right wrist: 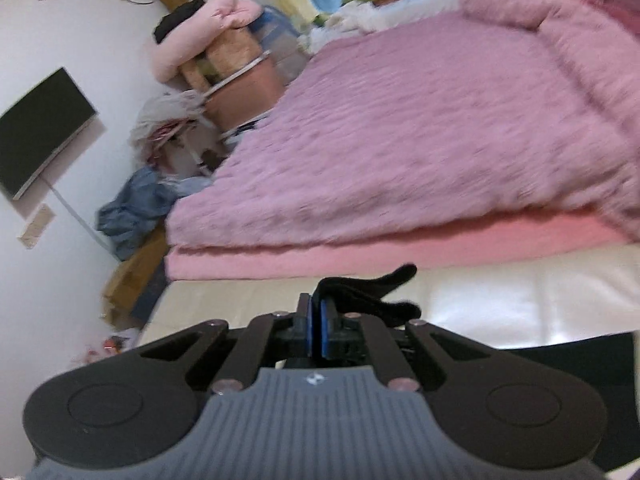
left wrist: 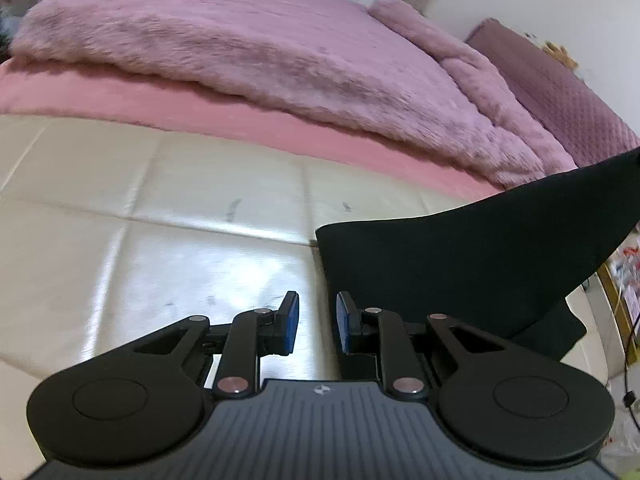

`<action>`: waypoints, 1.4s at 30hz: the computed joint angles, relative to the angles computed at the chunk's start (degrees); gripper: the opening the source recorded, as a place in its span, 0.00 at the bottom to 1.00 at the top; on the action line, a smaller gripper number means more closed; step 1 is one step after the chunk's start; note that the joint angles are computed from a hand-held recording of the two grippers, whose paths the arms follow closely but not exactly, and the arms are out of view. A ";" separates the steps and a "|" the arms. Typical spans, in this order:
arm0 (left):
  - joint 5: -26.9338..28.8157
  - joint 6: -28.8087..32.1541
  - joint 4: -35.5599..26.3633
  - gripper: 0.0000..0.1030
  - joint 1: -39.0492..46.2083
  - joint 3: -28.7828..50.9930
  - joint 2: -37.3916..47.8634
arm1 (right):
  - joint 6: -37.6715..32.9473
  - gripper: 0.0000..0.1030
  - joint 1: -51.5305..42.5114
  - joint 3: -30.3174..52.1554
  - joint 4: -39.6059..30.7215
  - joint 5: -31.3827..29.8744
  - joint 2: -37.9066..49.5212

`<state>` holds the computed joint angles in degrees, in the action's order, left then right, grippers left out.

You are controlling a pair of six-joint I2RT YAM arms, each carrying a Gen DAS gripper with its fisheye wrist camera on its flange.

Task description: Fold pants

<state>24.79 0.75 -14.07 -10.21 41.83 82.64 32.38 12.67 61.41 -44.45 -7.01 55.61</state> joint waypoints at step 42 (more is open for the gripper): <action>-15.08 -8.07 11.08 0.21 -23.48 9.36 24.88 | -48.17 0.00 -55.16 -40.96 20.44 -2.09 4.68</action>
<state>9.71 -7.32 -3.00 -33.70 51.19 107.52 -15.79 -42.49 20.45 -24.01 -9.10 60.30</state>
